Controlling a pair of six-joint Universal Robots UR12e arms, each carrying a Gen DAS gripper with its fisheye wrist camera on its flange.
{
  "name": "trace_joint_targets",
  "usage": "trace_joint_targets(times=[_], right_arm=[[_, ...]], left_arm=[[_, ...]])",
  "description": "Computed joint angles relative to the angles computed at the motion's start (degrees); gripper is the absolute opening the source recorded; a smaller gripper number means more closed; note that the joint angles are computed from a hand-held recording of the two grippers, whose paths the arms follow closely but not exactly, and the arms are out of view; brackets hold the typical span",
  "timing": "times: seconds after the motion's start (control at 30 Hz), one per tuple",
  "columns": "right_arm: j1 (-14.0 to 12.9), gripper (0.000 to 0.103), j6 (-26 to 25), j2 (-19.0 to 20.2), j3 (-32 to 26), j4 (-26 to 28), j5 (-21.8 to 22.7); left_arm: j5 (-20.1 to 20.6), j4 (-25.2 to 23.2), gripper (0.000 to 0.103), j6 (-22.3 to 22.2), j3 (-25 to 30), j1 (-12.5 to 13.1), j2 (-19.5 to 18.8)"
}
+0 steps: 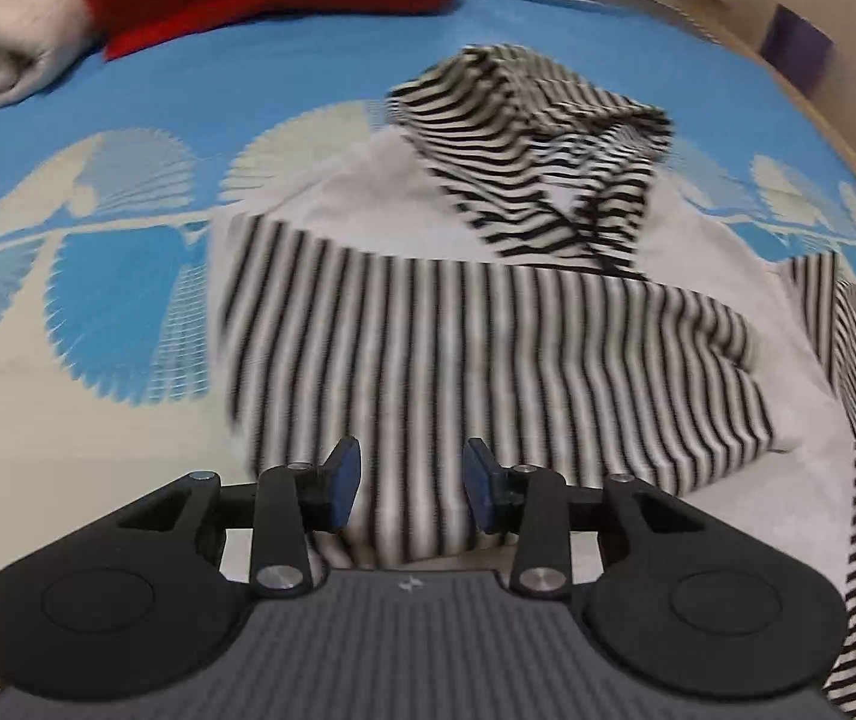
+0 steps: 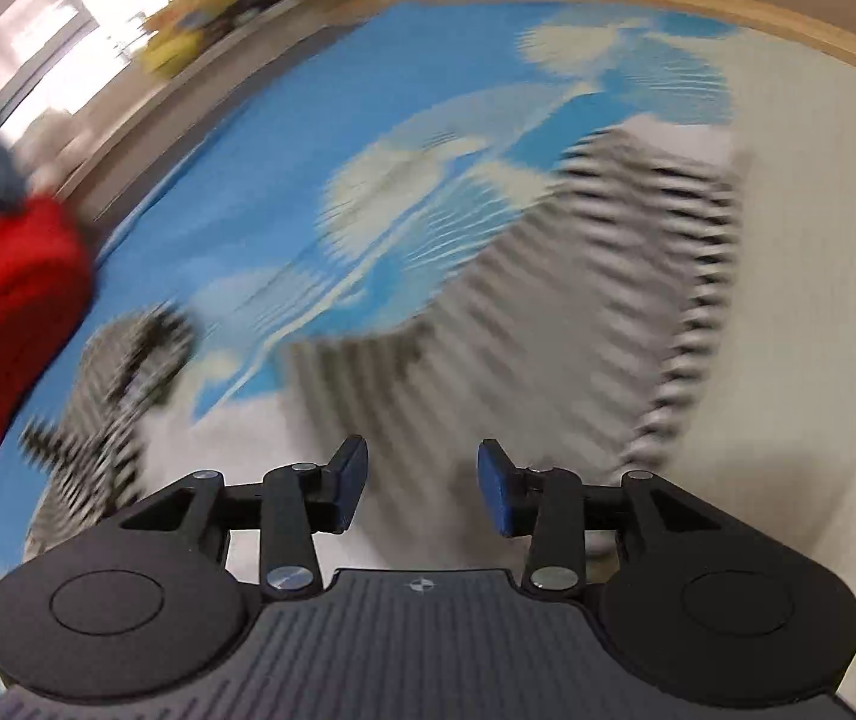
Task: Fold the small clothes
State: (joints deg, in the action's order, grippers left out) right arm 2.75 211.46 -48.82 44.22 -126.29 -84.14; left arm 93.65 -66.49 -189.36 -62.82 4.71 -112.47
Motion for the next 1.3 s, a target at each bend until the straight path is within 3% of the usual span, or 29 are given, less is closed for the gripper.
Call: trace_joint_targets(times=[0.23, 0.47, 0.57, 0.6, 0.63, 0.7, 0.8, 0.87, 0.97, 1.07, 1.17, 1.2, 1.27, 1.3], right_arm=[[-4.16, 0.043, 9.0, 0.61, 2.09, -3.28, -3.25], [-6.1, 0.042, 9.67, 3.78, 0.32, -5.81, -4.42], [-6.04, 0.034, 9.61, 4.18, 0.68, -8.29, -5.61], [-5.98, 0.015, 9.4, 4.19, 0.56, -8.48, -5.95], [-6.13, 0.006, 10.02, 4.29, 0.66, -9.25, -5.27], [-6.1, 0.005, 11.9, 3.8, 1.42, -10.77, -5.72], [-5.2, 0.005, 11.21, 2.99, 1.62, -12.71, -9.77], [-4.12, 0.005, 7.45, 2.54, 0.7, -14.57, -11.06], [-1.44, 0.005, -2.07, 1.46, -0.25, -20.62, -11.18], [1.87, 0.005, -9.12, 0.49, -0.75, -25.09, -6.61], [5.24, 0.005, -22.42, -0.99, 0.72, -27.17, 5.09], [6.1, 0.006, -27.72, -1.55, 1.03, -24.58, 11.09], [7.48, 0.006, -36.52, -1.87, 0.76, -13.6, 22.75], [7.9, 0.007, -39.34, -1.81, 0.32, -7.6, 26.01]], left_arm=[[-1.16, 0.5, 0.042, 0.32, 1.75, -0.91, -1.26], [-1.46, 0.41, 0.042, 0.63, 2.14, -1.17, -1.86], [-1.32, 0.6, 0.042, 0.45, 2.08, -1.02, -1.78], [-1.21, 0.69, 0.042, 0.3, 2.08, -0.96, -1.75], [-1.17, 0.88, 0.042, 0.17, 2.0, -0.87, -1.66], [-1.08, 1.18, 0.042, -0.12, 1.87, -0.63, -1.46], [-1.22, 2.15, 0.042, -0.93, 1.29, -0.11, -0.85], [-1.25, 2.45, 0.042, -1.59, 1.08, 0.31, -0.52], [-1.26, 3.27, 0.042, -3.92, 0.66, 1.11, 0.04], [-1.78, 4.25, 0.042, -6.51, -0.3, 2.01, 1.01], [-2.44, 4.97, 0.042, -7.47, -1.43, 2.92, 2.06], [-2.6, 5.07, 0.042, -7.9, -1.77, 3.23, 2.4], [-3.0, 5.23, 0.042, -8.51, -2.33, 3.78, 2.9], [-3.17, 5.31, 0.042, -8.72, -2.59, 4.03, 3.12]])
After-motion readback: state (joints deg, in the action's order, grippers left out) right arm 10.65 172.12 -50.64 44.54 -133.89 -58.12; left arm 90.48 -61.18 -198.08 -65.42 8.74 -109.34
